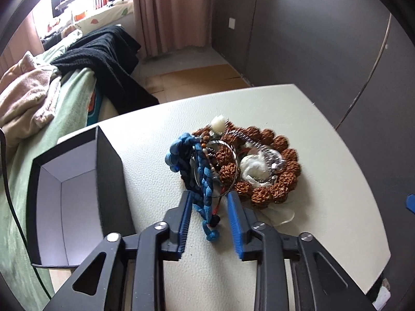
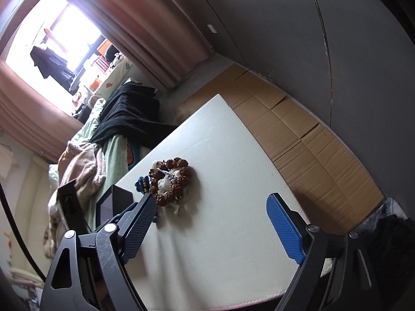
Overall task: Organize jewelry
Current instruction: 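Reach the left gripper into the jewelry pile and grasp the blue beaded strand, then carry the blue strand with the left gripper into the black box and open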
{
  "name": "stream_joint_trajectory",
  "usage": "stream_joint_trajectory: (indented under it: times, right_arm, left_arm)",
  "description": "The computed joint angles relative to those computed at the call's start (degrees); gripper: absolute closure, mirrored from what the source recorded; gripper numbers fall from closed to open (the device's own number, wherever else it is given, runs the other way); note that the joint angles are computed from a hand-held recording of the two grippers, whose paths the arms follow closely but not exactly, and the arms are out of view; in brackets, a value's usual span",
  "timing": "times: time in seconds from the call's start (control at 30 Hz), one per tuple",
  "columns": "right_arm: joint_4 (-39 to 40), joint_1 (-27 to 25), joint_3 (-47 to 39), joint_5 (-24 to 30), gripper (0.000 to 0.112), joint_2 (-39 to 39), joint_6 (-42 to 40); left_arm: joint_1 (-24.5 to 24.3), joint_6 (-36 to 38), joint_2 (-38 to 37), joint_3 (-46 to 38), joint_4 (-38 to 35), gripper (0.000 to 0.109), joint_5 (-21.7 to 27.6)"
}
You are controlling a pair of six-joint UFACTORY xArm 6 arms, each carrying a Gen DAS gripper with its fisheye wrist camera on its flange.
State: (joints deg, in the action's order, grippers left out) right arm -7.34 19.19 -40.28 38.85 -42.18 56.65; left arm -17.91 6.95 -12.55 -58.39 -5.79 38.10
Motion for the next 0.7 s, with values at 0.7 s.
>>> stream_joint_trajectory:
  times: [0.7]
  right_arm:
    - [24.5, 3.4, -8.8, -14.5, 0.063, 18.3, -23.6]
  left_arm:
    - [6.6, 12.0, -6.3, 0.6, -20.3, 0.104, 1.2]
